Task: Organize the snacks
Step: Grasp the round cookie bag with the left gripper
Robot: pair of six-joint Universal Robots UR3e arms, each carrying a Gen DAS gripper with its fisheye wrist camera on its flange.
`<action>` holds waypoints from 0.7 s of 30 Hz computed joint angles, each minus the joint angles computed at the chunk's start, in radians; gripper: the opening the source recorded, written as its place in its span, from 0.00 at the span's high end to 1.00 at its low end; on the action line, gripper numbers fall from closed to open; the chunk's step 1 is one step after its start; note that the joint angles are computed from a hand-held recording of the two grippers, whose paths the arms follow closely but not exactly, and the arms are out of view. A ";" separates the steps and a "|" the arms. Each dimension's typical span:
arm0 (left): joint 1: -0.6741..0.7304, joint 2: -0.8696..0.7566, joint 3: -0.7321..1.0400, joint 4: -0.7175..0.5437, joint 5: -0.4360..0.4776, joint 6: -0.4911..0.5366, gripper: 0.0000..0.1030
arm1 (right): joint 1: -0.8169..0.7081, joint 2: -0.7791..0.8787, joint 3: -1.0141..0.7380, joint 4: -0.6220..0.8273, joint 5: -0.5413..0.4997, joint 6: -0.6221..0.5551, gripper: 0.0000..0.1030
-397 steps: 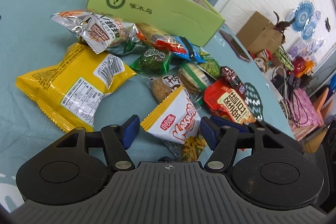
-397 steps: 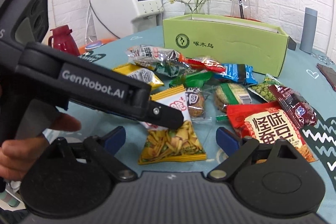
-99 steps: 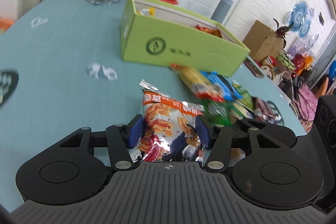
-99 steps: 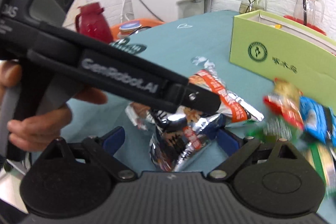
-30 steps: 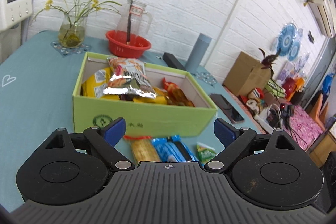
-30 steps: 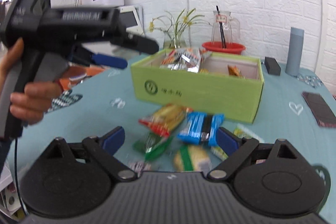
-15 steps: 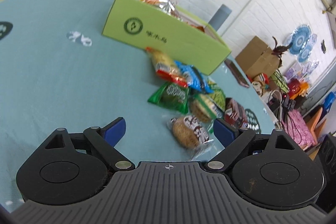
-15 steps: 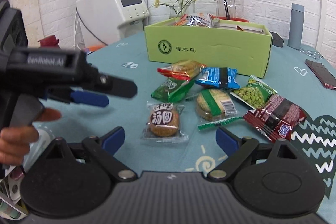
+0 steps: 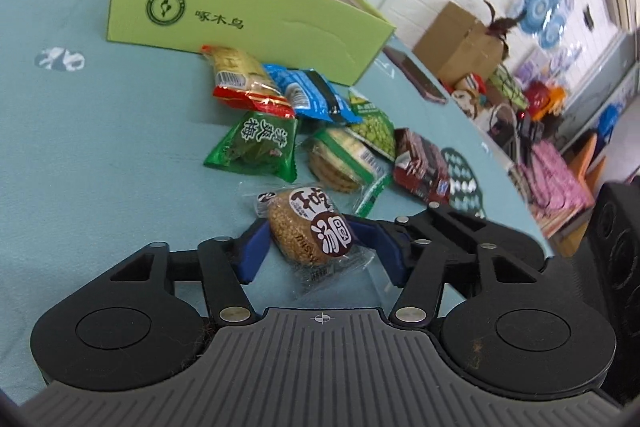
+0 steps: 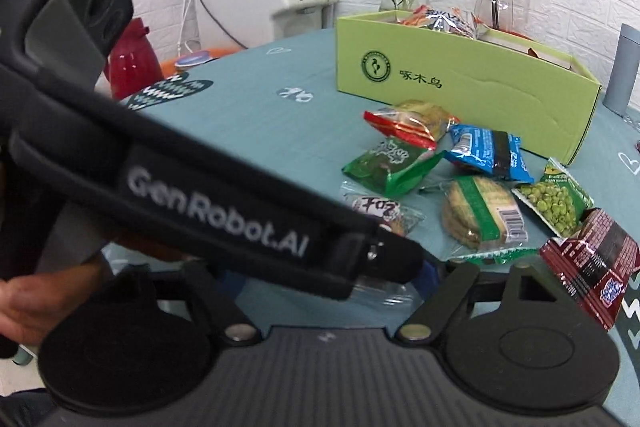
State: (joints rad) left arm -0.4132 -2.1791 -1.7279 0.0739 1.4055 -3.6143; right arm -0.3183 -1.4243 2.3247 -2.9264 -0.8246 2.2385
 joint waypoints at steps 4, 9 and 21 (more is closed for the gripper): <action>-0.021 0.048 -0.097 0.051 0.022 0.009 0.66 | -0.043 -0.086 0.092 0.041 0.043 -0.063 0.21; -0.046 0.079 -0.103 0.029 0.116 -0.014 0.53 | -0.058 -0.089 0.107 -0.008 0.056 -0.033 0.19; -0.022 0.085 0.026 -0.047 0.055 0.007 0.83 | -0.068 -0.083 0.003 -0.019 0.095 -0.011 0.43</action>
State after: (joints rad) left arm -0.4351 -2.0937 -1.7017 0.0272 1.4604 -3.6072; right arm -0.3865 -1.5072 2.3278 -2.9457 -0.7293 2.2280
